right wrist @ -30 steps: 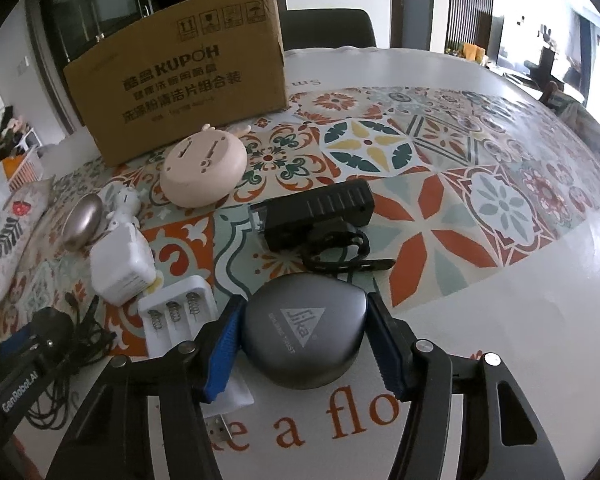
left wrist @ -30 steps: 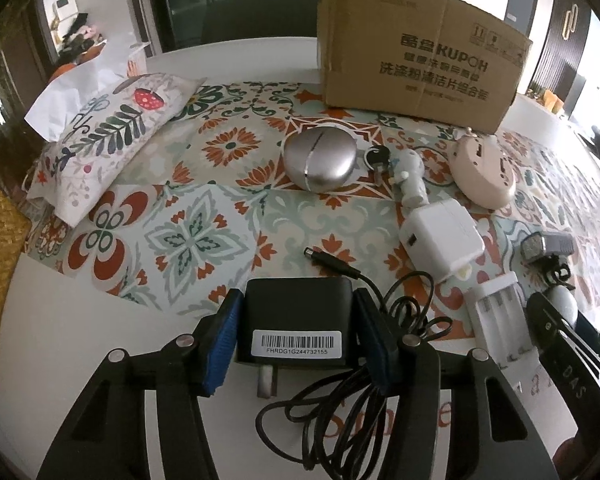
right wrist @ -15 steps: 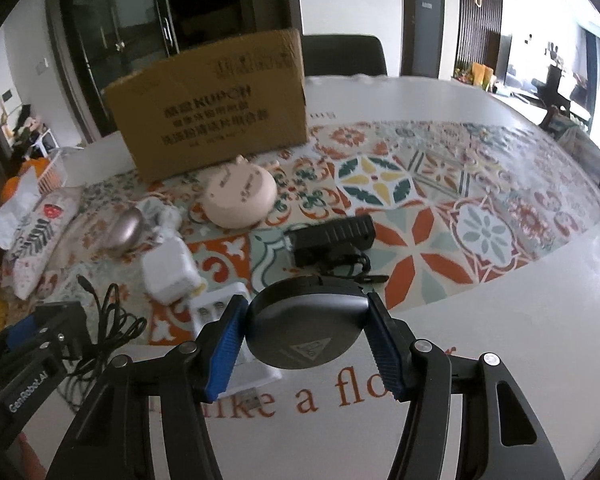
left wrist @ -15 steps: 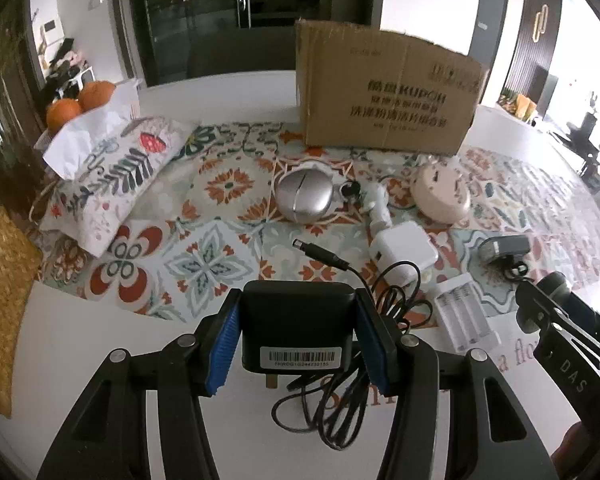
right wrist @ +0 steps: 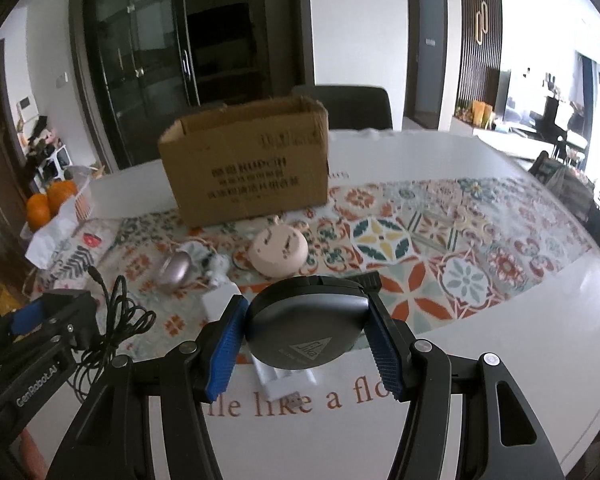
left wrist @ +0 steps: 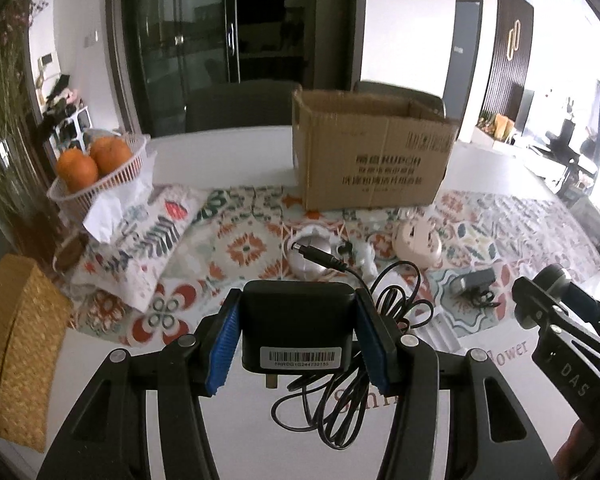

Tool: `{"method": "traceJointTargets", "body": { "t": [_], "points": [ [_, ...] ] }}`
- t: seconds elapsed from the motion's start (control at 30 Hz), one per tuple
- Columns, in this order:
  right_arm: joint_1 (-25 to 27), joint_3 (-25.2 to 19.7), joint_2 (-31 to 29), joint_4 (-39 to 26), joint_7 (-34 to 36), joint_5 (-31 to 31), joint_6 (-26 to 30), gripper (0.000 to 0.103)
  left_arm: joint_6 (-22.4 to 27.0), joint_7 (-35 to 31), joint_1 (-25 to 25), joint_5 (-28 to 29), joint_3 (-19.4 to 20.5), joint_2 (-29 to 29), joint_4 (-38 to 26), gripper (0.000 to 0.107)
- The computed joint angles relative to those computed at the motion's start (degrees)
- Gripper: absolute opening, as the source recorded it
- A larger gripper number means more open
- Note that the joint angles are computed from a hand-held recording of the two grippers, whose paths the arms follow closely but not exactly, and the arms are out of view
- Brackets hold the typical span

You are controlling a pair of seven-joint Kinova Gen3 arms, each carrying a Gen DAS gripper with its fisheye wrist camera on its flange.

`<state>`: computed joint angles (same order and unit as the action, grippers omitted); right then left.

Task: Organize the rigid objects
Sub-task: 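Lift and carry the grey disc and black adapter over the cardboard box with both tools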

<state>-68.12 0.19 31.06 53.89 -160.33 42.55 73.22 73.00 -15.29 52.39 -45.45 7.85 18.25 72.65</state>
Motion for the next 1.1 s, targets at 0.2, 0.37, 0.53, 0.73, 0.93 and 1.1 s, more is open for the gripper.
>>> {"method": "traceJointTargets", "body": {
  "t": [0.2, 0.37, 0.53, 0.73, 0.93, 1.1],
  "points": [
    [-1.38, 0.63, -0.17, -2.75, 0.95, 1.8, 0.66, 0.06, 0.53, -1.73, 0.29, -2.07, 0.22, -1.2, -1.81, 0.054],
    [-1.08, 1.07, -0.54, -4.46, 3.15, 2.87, -0.29, 0.06, 1.29, -2.58, 0.95, -4.21, -0.09, -0.61, -4.7, 0.054],
    [0.44, 1.05, -1.39, -4.74, 5.89, 2.9, -3.2, 0.06, 2.25, -3.88, 1.59, -5.04, -1.18, 0.99, -8.91, 0.054],
    [4.04, 0.58, -1.89, -6.12, 11.11, -0.21, -7.13, 0.06, 3.45, -6.31, 2.64, -5.45, -3.55, 3.89, -14.92, 0.054],
    [7.48, 0.48, -3.1, -5.37, 15.6, -3.02, -12.62, 0.06, 5.31, -8.43, 4.87, -7.32, -7.02, 7.84, -21.62, 0.054],
    [10.91, -0.2, -2.86, -6.5, 20.46, -6.54, -16.46, 0.06, 5.71, -10.49, 4.23, -4.72, -9.14, 10.54, -26.92, 0.054]
  ]
}}
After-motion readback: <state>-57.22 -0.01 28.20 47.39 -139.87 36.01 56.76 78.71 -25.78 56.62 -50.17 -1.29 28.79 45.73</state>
